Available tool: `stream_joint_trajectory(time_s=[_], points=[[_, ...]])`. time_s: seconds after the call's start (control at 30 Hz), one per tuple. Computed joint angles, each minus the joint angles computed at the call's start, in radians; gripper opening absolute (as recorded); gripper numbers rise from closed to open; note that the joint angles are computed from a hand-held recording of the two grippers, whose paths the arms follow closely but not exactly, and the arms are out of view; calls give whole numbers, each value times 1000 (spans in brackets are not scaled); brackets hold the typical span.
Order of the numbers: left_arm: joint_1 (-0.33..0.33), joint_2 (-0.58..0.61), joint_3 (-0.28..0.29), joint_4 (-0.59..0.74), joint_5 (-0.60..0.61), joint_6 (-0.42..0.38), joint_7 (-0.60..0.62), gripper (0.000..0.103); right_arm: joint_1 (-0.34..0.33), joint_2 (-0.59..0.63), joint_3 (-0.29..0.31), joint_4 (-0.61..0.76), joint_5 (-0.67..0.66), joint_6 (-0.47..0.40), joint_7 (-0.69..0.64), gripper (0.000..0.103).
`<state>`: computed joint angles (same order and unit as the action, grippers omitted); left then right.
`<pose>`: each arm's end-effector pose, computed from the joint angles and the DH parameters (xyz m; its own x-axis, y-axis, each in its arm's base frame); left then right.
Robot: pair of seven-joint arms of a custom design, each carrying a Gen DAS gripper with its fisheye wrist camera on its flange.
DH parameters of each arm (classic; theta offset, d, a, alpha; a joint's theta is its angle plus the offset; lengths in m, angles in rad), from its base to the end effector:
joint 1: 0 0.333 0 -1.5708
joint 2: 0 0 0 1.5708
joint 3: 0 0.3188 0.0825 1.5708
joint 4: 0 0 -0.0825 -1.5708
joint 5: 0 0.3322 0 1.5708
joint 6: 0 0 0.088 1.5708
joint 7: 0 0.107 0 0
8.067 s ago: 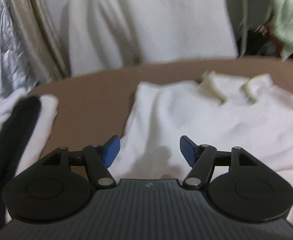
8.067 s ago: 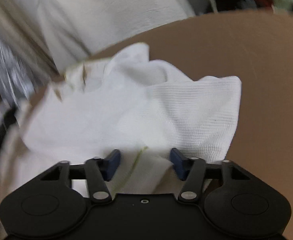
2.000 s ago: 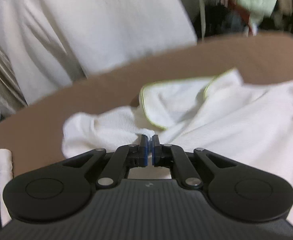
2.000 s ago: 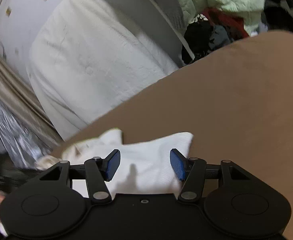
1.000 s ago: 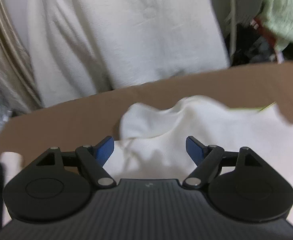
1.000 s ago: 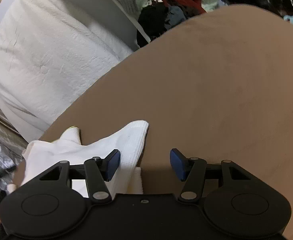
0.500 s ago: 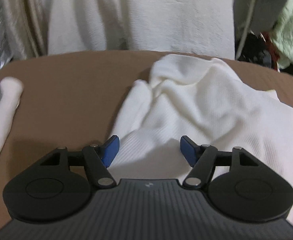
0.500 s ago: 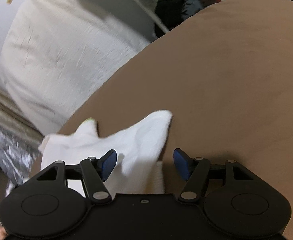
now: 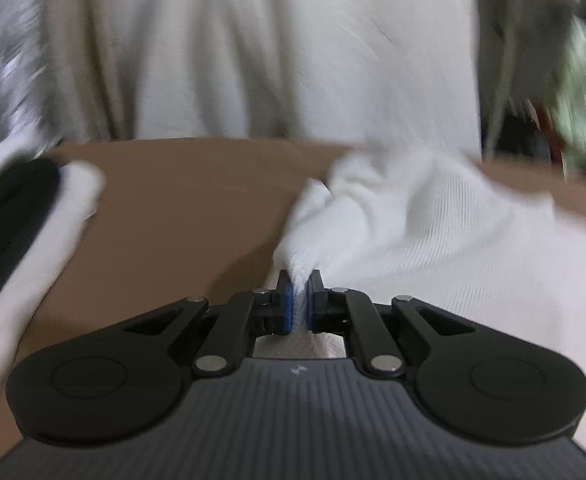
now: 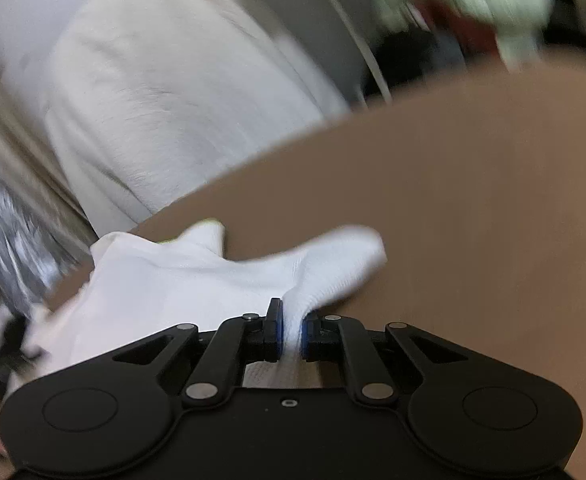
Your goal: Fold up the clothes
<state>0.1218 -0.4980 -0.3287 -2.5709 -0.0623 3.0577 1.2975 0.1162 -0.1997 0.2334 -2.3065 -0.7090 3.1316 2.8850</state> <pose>0.3834 -0.0977 0.5680 0.0172 -0.9921 0.1240 -0.5682 -0.1117 -0.8153 0.4224 0.2231 0.5594 0.0018 -0.8958 -0.4444 -0.5821 0.3604 -0.7289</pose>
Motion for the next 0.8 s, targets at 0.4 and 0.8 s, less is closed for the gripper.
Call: stream_joint_trajectory(time_s=[0.4,0.8], points=[[63,-48,-51,2,50,-277,-260,62,80,27,-38,50,53,-272,57,34],[-467,-232,390,-260,-614,-102,-135,70,428,-220,-213,-239,696,-123,-82,70]])
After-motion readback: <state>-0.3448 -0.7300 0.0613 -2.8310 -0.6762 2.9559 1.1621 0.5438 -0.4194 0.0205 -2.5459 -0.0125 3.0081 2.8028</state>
